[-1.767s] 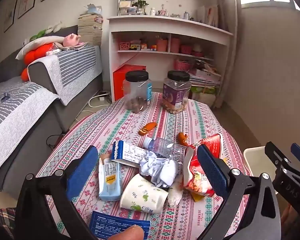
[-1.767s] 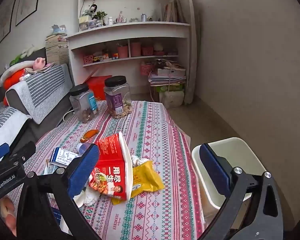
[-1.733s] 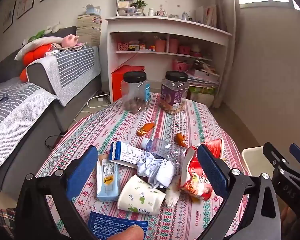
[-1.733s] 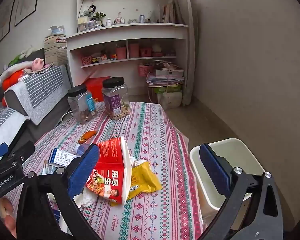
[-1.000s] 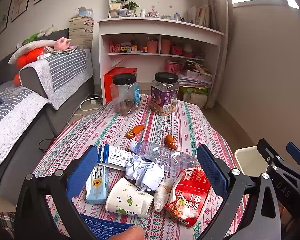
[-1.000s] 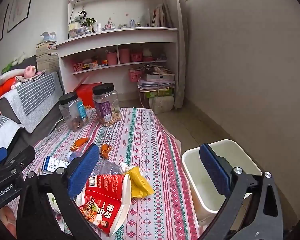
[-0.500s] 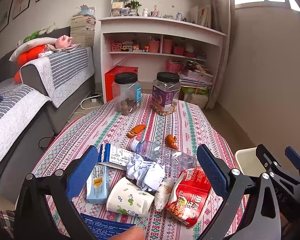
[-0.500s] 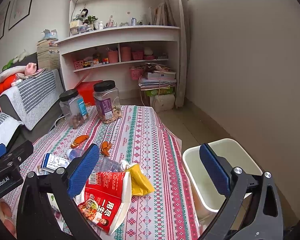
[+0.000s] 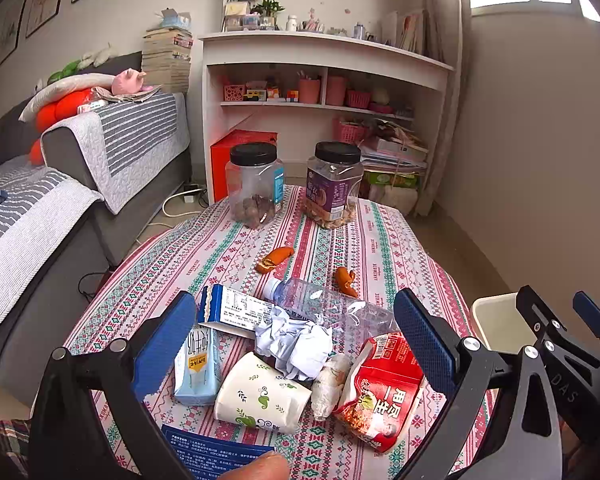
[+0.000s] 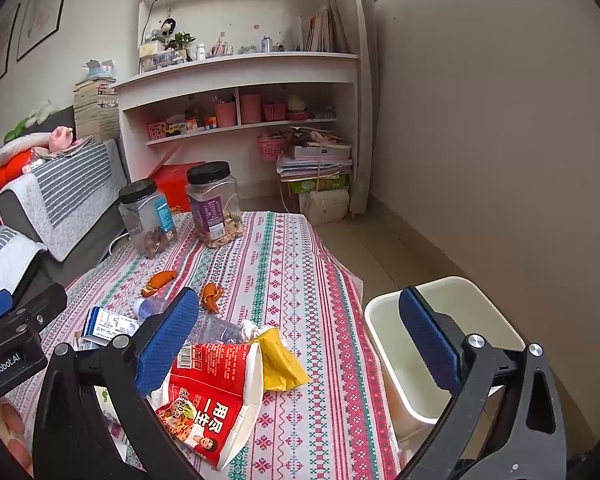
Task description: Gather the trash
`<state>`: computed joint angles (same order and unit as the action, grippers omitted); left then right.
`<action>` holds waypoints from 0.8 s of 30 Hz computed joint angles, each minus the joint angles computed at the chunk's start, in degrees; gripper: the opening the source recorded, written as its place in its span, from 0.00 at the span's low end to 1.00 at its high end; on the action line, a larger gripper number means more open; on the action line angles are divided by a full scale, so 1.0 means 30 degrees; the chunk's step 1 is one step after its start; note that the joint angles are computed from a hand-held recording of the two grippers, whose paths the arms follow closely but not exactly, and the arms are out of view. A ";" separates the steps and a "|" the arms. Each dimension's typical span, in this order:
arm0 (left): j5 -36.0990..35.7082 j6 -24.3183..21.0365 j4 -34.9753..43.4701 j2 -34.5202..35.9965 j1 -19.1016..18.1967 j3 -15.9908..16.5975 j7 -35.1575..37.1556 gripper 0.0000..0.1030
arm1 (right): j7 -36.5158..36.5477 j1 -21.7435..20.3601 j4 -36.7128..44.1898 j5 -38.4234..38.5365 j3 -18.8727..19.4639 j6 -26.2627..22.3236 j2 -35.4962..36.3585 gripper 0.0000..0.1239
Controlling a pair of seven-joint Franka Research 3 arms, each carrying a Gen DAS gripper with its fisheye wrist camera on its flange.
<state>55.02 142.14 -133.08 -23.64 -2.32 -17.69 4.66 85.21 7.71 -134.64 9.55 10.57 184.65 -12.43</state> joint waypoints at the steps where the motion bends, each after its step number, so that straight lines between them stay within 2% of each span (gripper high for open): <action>1: 0.0023 0.0003 -0.0008 0.0008 -0.0001 -0.0007 -0.0016 0.93 | 0.0010 -0.0017 0.0008 -0.0014 0.0012 -0.0004 0.0004 0.78; 24: -0.0077 -0.0096 0.0056 0.0156 -0.0159 0.0034 0.0106 0.93 | -0.0017 0.0207 0.0009 0.0053 -0.0245 -0.0158 -0.0012 0.78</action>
<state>54.79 141.85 -132.91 -23.17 -2.80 -17.59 4.98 85.16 8.33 -134.61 9.71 9.84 184.18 -12.47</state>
